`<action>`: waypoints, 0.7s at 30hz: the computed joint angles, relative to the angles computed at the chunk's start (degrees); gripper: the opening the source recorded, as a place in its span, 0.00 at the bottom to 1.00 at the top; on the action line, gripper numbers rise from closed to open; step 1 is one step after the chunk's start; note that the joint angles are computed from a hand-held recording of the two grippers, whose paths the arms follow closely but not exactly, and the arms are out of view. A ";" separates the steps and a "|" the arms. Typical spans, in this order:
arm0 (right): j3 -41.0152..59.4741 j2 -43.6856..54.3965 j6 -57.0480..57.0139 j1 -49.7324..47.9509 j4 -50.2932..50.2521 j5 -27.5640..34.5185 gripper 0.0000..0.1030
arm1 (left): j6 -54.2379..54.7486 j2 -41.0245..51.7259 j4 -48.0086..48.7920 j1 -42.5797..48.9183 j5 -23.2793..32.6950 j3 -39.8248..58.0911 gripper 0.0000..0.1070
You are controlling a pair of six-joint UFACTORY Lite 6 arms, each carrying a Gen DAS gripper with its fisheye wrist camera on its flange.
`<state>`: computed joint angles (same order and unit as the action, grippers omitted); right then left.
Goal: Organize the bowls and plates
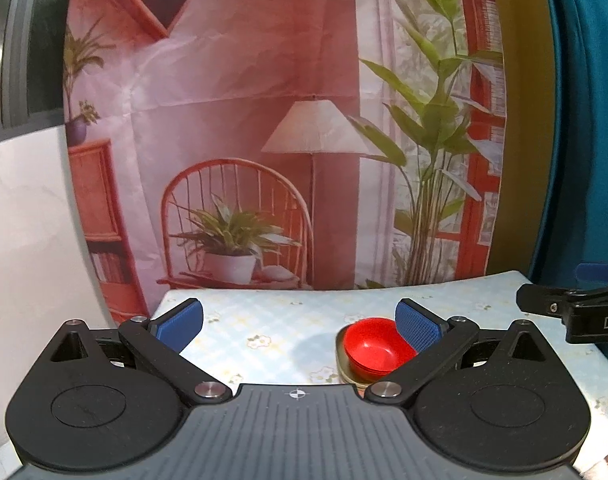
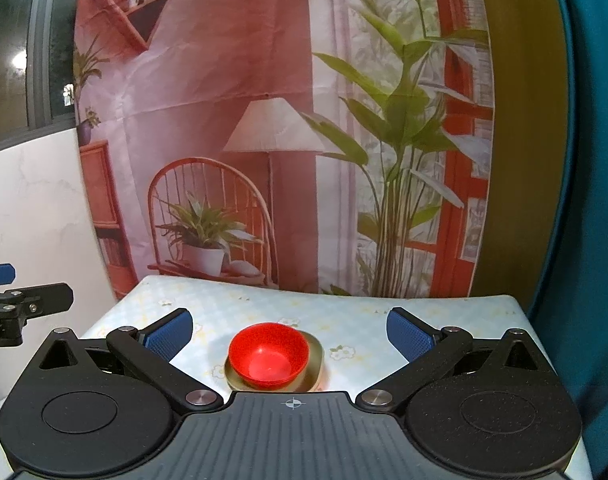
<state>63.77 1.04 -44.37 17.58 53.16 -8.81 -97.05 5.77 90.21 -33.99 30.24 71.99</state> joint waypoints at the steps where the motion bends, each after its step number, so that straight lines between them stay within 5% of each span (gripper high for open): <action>1: -0.15 -0.26 0.18 -0.02 -0.13 0.00 1.00 | 0.08 -0.10 -0.04 -0.13 0.10 -0.01 0.96; 21: -2.43 -2.16 4.57 -0.58 -3.62 -0.07 1.00 | -0.39 -1.61 -0.09 -0.83 0.61 -1.60 0.96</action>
